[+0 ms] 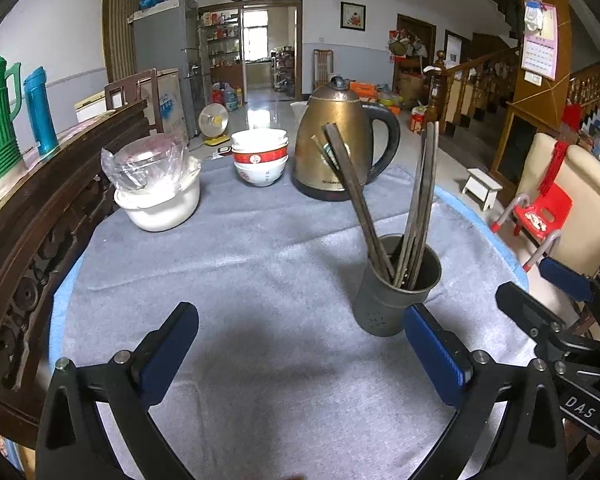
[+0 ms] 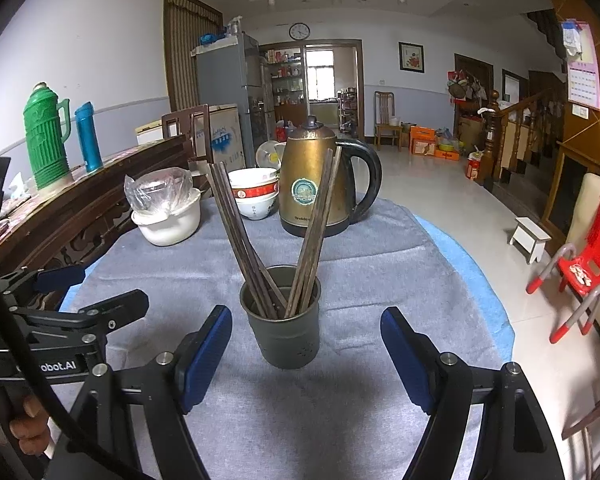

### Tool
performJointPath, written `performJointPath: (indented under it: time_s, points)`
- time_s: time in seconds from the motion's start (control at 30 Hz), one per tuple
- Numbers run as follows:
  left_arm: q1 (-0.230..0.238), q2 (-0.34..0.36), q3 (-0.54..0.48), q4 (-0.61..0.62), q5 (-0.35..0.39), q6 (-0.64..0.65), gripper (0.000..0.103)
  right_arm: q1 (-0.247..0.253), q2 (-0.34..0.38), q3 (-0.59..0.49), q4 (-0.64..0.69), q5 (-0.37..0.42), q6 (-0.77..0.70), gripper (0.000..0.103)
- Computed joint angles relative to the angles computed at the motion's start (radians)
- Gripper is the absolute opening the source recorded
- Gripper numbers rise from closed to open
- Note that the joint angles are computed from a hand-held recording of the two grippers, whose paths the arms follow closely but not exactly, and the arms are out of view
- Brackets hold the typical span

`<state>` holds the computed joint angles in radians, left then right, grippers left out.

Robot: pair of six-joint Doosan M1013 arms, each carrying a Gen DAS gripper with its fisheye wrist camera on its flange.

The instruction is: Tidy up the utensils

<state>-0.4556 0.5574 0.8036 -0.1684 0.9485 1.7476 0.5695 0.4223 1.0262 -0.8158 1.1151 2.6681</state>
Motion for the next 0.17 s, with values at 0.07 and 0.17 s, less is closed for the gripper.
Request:
performJointPath:
  time_s: [0.07,0.17]
  points:
    - [0.003,0.001,-0.003,-0.025,-0.003,0.003,0.102,-0.002,0.001,-0.002,0.002,0.003,-0.003,0.080]
    - [0.004,0.006,-0.015,-0.038,-0.003,0.000,0.102,-0.005,0.004,-0.007,0.003,0.004,-0.006,0.080]
